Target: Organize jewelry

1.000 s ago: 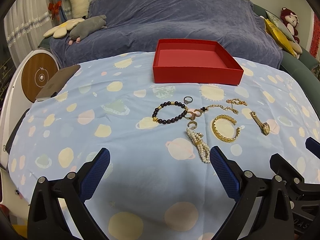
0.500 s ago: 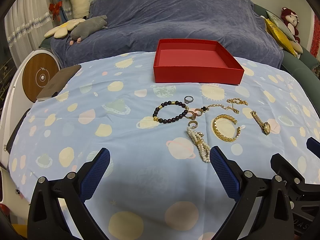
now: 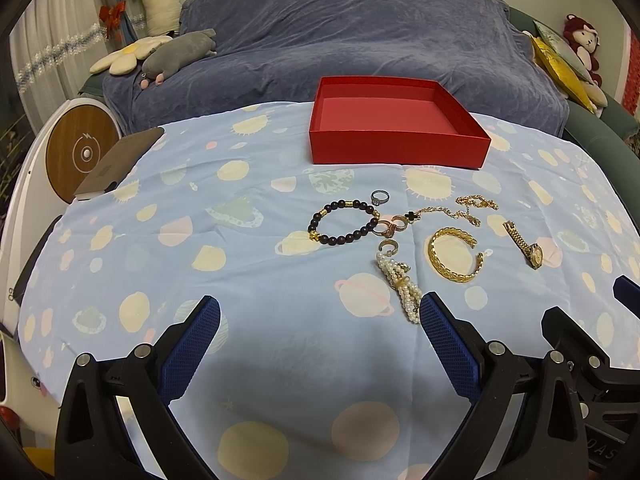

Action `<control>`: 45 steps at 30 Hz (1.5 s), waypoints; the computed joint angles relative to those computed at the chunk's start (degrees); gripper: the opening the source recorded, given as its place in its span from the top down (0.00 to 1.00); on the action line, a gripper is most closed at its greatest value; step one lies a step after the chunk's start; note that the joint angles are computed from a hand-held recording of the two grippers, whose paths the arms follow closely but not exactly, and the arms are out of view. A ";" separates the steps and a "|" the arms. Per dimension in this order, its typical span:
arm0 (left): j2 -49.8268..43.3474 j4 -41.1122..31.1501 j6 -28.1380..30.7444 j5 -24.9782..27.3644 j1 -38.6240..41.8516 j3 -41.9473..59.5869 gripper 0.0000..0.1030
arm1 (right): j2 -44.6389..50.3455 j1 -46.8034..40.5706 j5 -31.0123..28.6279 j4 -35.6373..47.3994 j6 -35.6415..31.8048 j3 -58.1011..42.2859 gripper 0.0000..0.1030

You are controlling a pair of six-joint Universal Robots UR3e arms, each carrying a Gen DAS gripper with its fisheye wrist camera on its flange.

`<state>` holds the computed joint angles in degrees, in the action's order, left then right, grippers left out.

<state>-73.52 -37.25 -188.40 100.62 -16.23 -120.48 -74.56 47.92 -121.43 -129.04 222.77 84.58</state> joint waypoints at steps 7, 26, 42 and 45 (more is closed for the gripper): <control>1.05 0.01 0.91 -0.83 1.19 -0.98 0.06 | -0.01 0.00 0.04 0.06 0.06 0.06 0.05; 0.27 0.28 0.18 -0.15 0.50 -0.87 0.06 | -0.11 0.01 0.00 -0.05 0.11 0.35 0.05; 0.84 -1.06 1.70 -4.57 3.59 -1.71 0.05 | 0.25 -0.81 1.17 -2.83 -1.24 2.18 0.05; -0.44 -0.67 2.50 -6.90 4.22 -1.82 0.05 | 0.15 -2.26 2.93 -4.16 -1.63 4.13 0.05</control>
